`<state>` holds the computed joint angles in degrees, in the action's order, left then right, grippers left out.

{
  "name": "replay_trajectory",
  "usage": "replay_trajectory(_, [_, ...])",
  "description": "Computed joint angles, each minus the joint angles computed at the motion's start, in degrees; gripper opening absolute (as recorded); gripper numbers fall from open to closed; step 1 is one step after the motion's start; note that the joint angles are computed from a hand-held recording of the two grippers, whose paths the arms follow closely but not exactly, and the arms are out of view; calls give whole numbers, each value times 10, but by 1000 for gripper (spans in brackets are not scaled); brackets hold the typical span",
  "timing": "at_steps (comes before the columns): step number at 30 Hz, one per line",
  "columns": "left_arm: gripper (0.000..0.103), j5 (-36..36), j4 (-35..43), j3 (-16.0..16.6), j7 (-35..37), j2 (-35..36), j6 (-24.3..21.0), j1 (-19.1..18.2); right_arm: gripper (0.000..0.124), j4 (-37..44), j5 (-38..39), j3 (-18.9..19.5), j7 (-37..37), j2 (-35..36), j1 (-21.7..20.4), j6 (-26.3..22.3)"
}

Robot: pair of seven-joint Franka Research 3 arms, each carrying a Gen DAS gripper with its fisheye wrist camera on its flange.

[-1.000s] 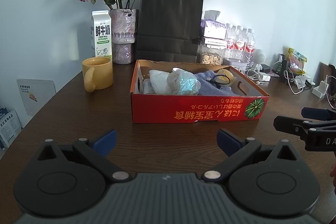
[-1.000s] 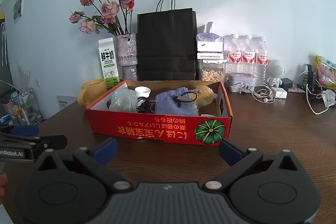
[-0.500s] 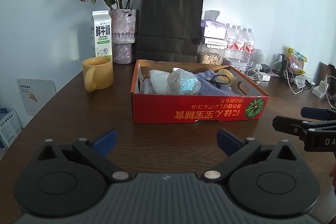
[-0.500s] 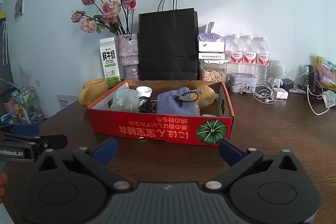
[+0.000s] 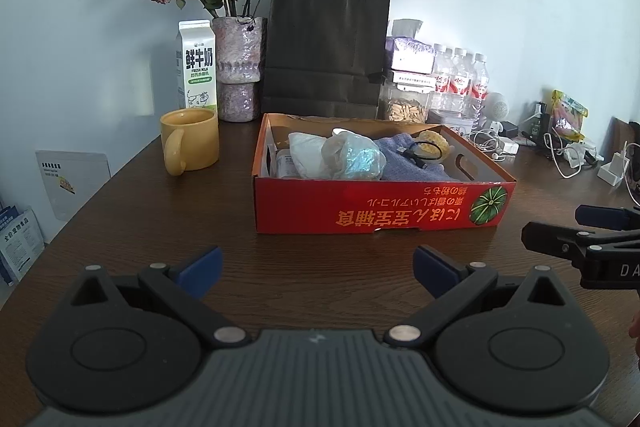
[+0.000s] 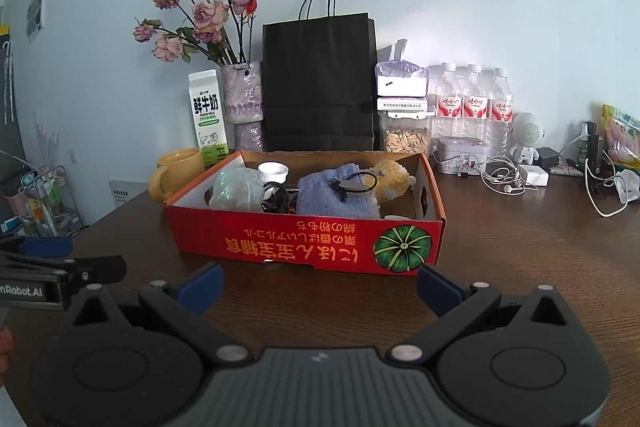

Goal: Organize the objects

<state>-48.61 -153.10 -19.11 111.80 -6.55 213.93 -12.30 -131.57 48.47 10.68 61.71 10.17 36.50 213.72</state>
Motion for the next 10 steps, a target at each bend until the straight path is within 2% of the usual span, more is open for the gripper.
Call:
replay_trajectory(5, [103, -4, 1, 0, 3, 2, 1, -2, 103, 0, 2, 0, -1, 0, 1, 0])
replay_trajectory(10, [103, 22, -6, 4, -20, 2, 3, -1, 103, 1, -1, 0, 2, 3, 0, -1])
